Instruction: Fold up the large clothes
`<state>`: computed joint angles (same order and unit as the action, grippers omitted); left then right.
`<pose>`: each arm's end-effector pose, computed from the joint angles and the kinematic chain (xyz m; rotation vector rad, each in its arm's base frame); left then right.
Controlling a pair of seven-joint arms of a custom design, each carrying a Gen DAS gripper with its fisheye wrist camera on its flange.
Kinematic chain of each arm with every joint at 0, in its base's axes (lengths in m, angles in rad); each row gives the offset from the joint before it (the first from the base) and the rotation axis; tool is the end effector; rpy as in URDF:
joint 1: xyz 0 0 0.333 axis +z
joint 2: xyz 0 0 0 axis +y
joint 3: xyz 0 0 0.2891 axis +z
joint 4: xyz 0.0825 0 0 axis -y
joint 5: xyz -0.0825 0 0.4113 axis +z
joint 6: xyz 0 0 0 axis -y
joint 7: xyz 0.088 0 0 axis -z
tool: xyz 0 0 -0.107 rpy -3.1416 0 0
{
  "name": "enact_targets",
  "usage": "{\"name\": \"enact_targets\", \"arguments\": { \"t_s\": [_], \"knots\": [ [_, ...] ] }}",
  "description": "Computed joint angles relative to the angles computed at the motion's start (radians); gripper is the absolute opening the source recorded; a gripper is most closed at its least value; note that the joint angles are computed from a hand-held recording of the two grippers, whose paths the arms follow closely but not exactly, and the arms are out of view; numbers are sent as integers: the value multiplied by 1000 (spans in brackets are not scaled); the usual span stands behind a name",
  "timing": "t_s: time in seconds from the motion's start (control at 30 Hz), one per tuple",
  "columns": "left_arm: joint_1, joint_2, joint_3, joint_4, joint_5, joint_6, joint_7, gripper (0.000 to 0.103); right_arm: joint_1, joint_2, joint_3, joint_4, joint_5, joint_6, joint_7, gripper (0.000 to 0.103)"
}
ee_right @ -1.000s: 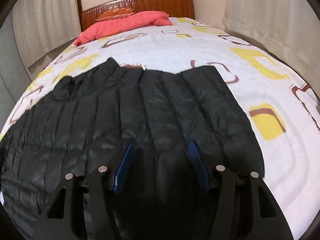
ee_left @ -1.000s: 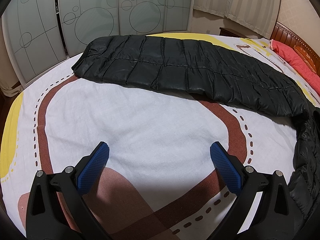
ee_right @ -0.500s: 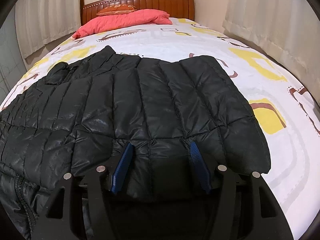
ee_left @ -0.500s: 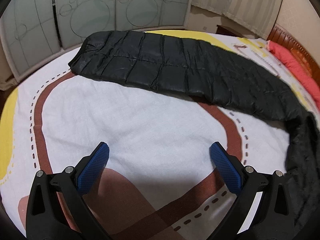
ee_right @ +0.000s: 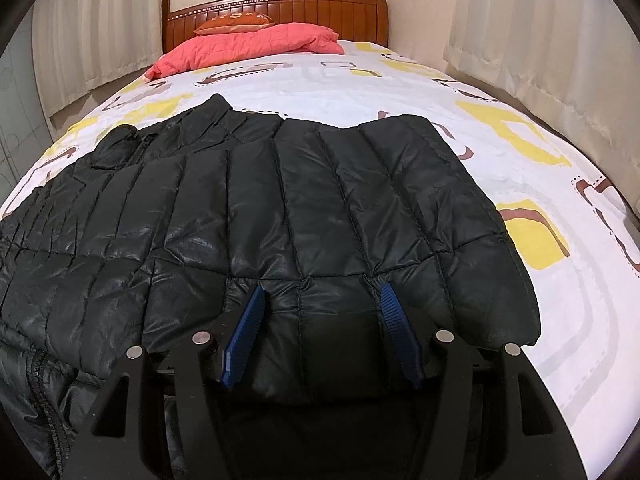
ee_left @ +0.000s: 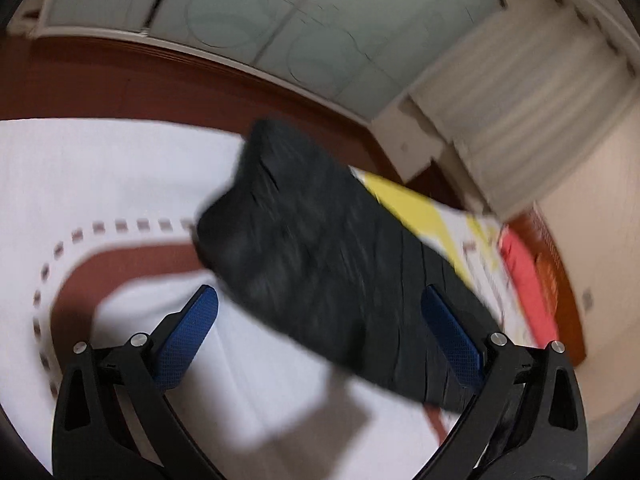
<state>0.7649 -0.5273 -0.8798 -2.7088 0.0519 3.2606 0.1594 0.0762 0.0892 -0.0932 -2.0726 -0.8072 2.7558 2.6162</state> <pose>0.4632 -0.0522 0.3969 -2.4002 0.5523 -1.1478 0.6215 0.0201 0.4029 -1.4521 2.1717 -0.8823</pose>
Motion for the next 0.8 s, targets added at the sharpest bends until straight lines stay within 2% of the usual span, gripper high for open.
{"name": "enact_targets", "arguments": {
  "t_s": [0.07,0.1,0.13,0.17,0.2,0.23,0.27,0.3,0.33,0.37,0.57,0.67,0.8],
  "knots": [
    [35,4,-13,17,10,-17,4,101,2,-1,0,1,-9,-5,7,61],
    [57,-9,-35,22,13,-25,-9,94,2,-1,0,1,-9,-4,7,61],
    [71,-39,-54,34,12,-89,-31,85,2,-1,0,0,-12,-4,10,61],
    [77,-57,-66,47,20,-152,-52,64,2,-1,0,0,-12,-4,10,61],
    [75,-76,-68,54,27,-207,-72,58,2,-1,0,1,-13,-4,12,61],
    [75,-88,-69,58,37,-241,-89,44,2,-2,0,0,-16,-5,16,61],
    [76,-88,-64,61,52,-252,-94,31,3,-2,0,0,-19,-6,18,61],
    [80,-81,-63,57,66,-224,-104,12,2,-2,1,0,-19,-7,17,61],
    [74,-55,-43,44,75,-160,-105,8,2,-2,1,0,-20,-7,17,61],
    [72,-41,-31,38,82,-129,-117,7,2,-2,1,0,-19,-5,17,61],
    [71,-97,-44,104,218,-199,-111,5,1,-2,1,0,-20,-5,18,61],
    [76,-97,-76,167,293,-187,-104,5,1,-1,1,0,-20,-4,16,61],
    [96,-24,-153,298,394,-165,-79,5,1,-1,1,-1,-18,-1,18,61]
  ]
}}
